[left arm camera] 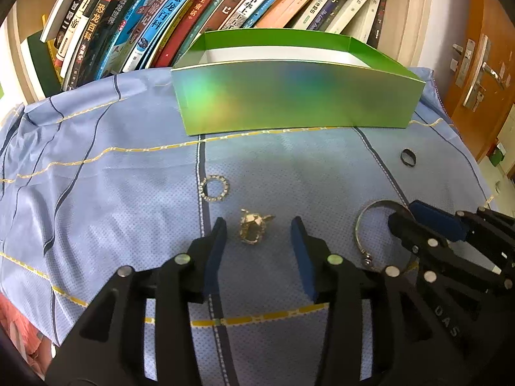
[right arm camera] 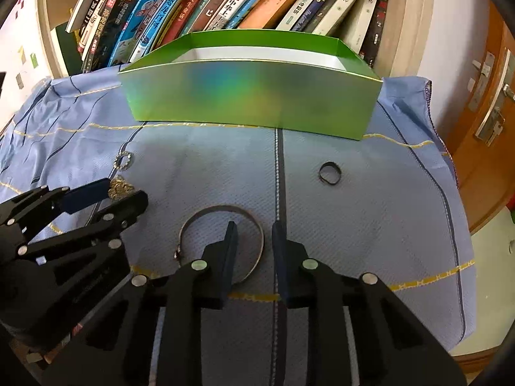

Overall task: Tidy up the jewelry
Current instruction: 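Grasp the gold charm pendant with the left tool while the right tool grasps the silver bangle rim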

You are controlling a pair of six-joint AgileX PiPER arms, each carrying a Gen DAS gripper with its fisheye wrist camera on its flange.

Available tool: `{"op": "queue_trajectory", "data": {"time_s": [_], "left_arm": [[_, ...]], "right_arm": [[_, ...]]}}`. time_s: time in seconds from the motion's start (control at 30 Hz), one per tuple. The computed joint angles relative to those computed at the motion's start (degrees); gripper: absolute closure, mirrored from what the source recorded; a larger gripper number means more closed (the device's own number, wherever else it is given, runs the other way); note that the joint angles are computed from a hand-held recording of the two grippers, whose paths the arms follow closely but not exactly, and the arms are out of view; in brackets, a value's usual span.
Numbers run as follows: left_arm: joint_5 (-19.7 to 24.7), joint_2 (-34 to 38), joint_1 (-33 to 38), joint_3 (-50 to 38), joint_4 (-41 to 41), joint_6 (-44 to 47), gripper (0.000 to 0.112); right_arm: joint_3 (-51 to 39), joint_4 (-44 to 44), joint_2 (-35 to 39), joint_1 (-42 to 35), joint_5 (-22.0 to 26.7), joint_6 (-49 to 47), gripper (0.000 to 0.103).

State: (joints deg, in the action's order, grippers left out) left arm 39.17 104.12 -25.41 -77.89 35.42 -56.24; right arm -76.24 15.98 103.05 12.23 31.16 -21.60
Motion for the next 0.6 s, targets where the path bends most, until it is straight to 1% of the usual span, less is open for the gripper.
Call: {"op": "queue_trajectory", "data": {"time_s": [0.07,0.17,0.2,0.4,0.53,0.6], "left_arm": [[-0.27,-0.32,0.05,0.51,0.15,-0.01,0.069],[-0.41,-0.65,0.08,1.06,0.51,-0.49,0.068],[-0.29,-0.72,0.08,1.14,0.57,-0.58,0.068],[0.03,-0.66,-0.18,1.03,0.95,-1.19,0.068],[0.53,-0.38,-0.41,0.59,1.21,-1.72,0.067],[0.66,-0.4,-0.51,0.63,1.5,-2.14,0.067]], "right_arm": [[0.48,2.74,-0.63,-0.64,1.37,-3.07,0.079],[0.4,11.42,-1.23,-3.06,6.8,-11.5,0.079],[0.42,11.74,-1.38,-3.37,7.4,-11.69,0.079],[0.71,5.54,-1.35,-1.65,3.66,-5.58,0.079],[1.57,-0.56,-1.64,0.52,0.63,-0.02,0.079],[1.58,-1.22,-1.65,0.64,0.39,0.71,0.079]]}}
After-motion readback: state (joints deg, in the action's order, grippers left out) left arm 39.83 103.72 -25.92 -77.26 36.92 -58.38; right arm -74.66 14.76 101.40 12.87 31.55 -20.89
